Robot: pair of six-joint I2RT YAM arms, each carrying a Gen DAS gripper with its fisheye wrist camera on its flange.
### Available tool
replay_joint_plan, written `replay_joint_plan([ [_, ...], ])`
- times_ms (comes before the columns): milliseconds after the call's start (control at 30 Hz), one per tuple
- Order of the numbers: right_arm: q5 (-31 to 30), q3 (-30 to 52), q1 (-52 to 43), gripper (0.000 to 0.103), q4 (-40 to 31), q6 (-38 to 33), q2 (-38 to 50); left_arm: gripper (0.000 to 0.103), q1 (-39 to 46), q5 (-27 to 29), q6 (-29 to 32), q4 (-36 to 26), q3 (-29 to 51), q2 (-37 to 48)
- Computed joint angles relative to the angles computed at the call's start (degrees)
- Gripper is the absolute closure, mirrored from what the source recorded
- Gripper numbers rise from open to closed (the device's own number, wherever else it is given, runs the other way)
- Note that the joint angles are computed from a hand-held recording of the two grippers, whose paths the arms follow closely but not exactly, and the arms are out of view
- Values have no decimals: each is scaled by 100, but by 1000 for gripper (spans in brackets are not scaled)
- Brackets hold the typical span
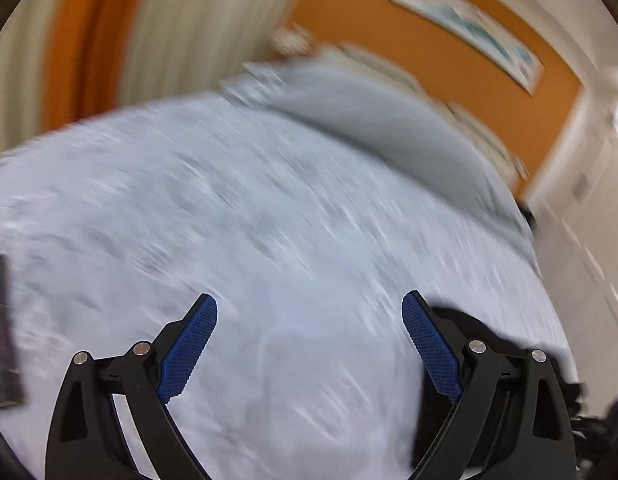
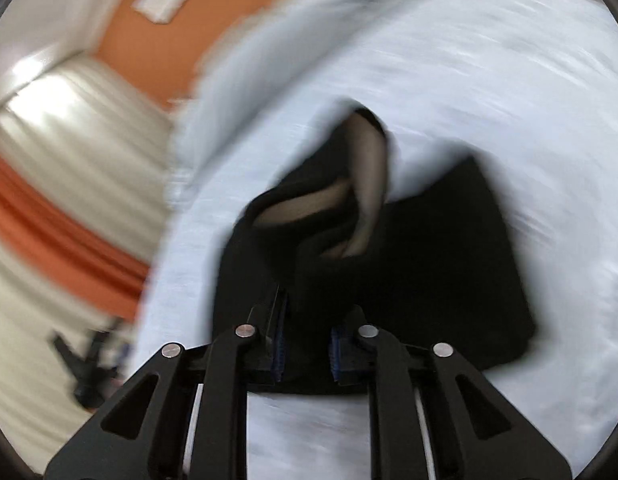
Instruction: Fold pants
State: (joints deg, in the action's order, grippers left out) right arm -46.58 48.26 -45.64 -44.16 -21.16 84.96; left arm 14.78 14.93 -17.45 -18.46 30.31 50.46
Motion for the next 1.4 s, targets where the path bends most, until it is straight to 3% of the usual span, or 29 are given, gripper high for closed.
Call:
replay_joint_plan([
  [67,-575,299,-536,81,-641,-664,1054,12,-762,-119,-64,43,-36,344],
  [133,-916,718,-599,73,-1245,-887,1418,12,-1337,-226,-269,225,-178,538],
  [200,-1037,735,-526,57,-1093,-885,1230,12,-1907,-407,-527,428,-284,811],
  [400,-1103,1163,-340,44,-1013,-456,1611,12,-3443,-1872,-780,920,-356,1279],
  [433,-1050,1123,-273,44,-815,-350,1551,12,-3615,-2014,-742,978,-371,1325],
  [467,-827,1007,-179,57,-490,-243,1316,12,-3671,-2037,-693,997,-337,1391],
  [500,-766,927,-140,79,-323,-273,1094,12,-3751,-2053,-680,1076,-326,1505],
  [567,-1119,683,-378,83,-146,-499,436,12,-3760,-1941,-639,1169,-315,1625],
  [633,-1042,660,-569,83,56,-386,311,12,-3747,-1827,-666,1175,-343,1568],
  [733,255,740,-412,76,289,149,808,12,-3539,-1353,-714,1242,-345,1593],
  [767,207,790,-431,76,202,213,942,12,-3437,-1114,-742,1285,-298,1740],
  [833,45,650,-409,62,435,250,598,12,-3336,-797,-821,1329,-185,2016],
  [900,373,329,-283,10,1131,708,102,12,-3265,-478,-1004,1382,-72,2204],
  [933,432,227,-261,8,1353,814,-2,12,-3256,-322,-1087,1427,-34,2258],
  [1033,819,489,71,8,1222,799,453,12,-3271,158,-1195,1351,350,2766],
  [1100,820,833,73,10,782,601,1016,11,-3274,324,-1378,1442,573,3256],
  [1133,677,943,115,13,591,542,1267,11,-3276,299,-1483,1572,604,3403],
  [1167,618,928,173,28,609,591,1381,12,-3316,195,-1497,1723,599,3446],
  [1200,626,804,164,35,702,551,1250,18,-3346,162,-1428,1746,635,3477],
  [1233,566,782,188,44,684,454,1160,33,-3346,252,-1290,1867,623,3489],
  [1267,430,712,168,60,690,405,1013,58,-3287,522,-1140,1883,641,3514],
  [1300,269,645,161,66,693,434,845,74,-3231,541,-1132,1828,658,3460],
  [1400,-503,490,-13,68,254,234,266,87,-2801,881,-987,1360,600,2575],
])
